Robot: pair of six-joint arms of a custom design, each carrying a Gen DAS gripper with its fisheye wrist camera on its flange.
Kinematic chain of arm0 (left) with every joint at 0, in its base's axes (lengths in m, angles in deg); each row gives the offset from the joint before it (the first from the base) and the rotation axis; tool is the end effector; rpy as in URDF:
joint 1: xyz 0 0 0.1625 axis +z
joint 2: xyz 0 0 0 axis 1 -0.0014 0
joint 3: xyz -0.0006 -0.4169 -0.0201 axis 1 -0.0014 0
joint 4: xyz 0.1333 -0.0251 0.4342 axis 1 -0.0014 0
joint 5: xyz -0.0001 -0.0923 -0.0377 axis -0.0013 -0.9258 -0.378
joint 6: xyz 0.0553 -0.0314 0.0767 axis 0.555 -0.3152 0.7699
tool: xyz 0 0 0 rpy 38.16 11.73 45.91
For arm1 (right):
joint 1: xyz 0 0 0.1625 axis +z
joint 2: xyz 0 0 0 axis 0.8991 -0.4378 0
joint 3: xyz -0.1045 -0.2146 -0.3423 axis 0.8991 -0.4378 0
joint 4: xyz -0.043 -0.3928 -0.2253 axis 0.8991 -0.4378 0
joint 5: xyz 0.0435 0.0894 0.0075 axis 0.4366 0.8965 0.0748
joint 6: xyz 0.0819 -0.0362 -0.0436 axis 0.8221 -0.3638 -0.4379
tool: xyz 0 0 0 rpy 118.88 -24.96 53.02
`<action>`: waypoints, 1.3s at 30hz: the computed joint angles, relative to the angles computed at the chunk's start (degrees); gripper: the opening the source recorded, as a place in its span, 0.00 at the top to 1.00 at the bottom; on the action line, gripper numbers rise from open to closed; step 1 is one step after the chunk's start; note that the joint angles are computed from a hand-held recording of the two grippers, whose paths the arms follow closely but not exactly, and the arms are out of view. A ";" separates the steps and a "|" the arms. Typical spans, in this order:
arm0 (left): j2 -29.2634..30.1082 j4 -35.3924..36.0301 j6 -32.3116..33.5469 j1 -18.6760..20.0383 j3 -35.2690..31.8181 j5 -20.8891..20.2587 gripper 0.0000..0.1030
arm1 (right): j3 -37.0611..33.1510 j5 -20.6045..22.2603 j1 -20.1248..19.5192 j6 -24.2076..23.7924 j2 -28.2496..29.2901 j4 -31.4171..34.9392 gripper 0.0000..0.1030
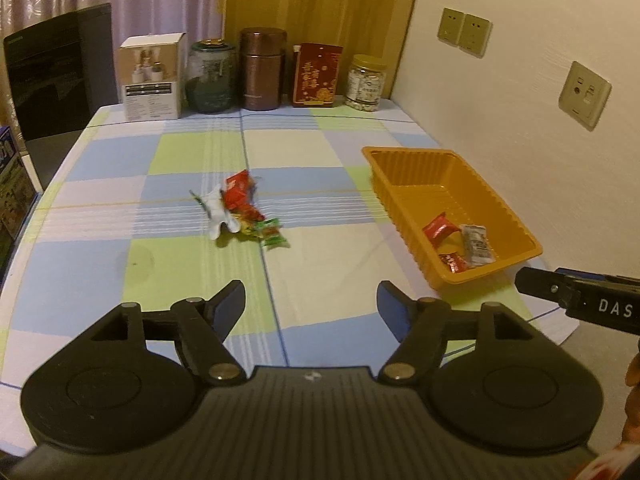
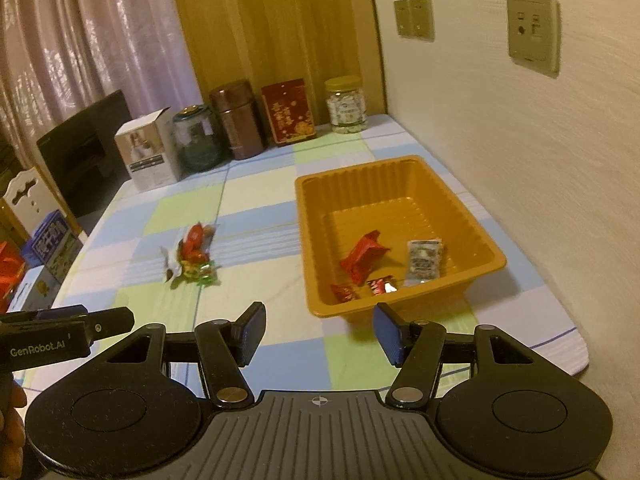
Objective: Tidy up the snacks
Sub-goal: 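Withdraw both open grippers from the tray back toward the snack pile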
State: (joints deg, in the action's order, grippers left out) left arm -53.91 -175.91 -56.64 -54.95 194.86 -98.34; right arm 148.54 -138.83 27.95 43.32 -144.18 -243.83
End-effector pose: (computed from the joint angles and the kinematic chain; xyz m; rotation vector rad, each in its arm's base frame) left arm -0.3958 -0.5298 0.0915 0.5939 2.3984 -0.8958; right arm 0.1117 -0.4894 0.3563 0.2772 -2.3544 1.1219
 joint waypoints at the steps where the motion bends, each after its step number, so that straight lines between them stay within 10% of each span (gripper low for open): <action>1: -0.26 0.05 -0.25 0.05 0.32 0.33 0.31 | 0.05 -0.01 0.09 -0.06 0.09 0.07 0.42; 39: -2.66 -0.86 -1.32 6.69 1.25 6.72 0.29 | -7.75 2.20 2.16 -2.54 13.81 -0.03 0.42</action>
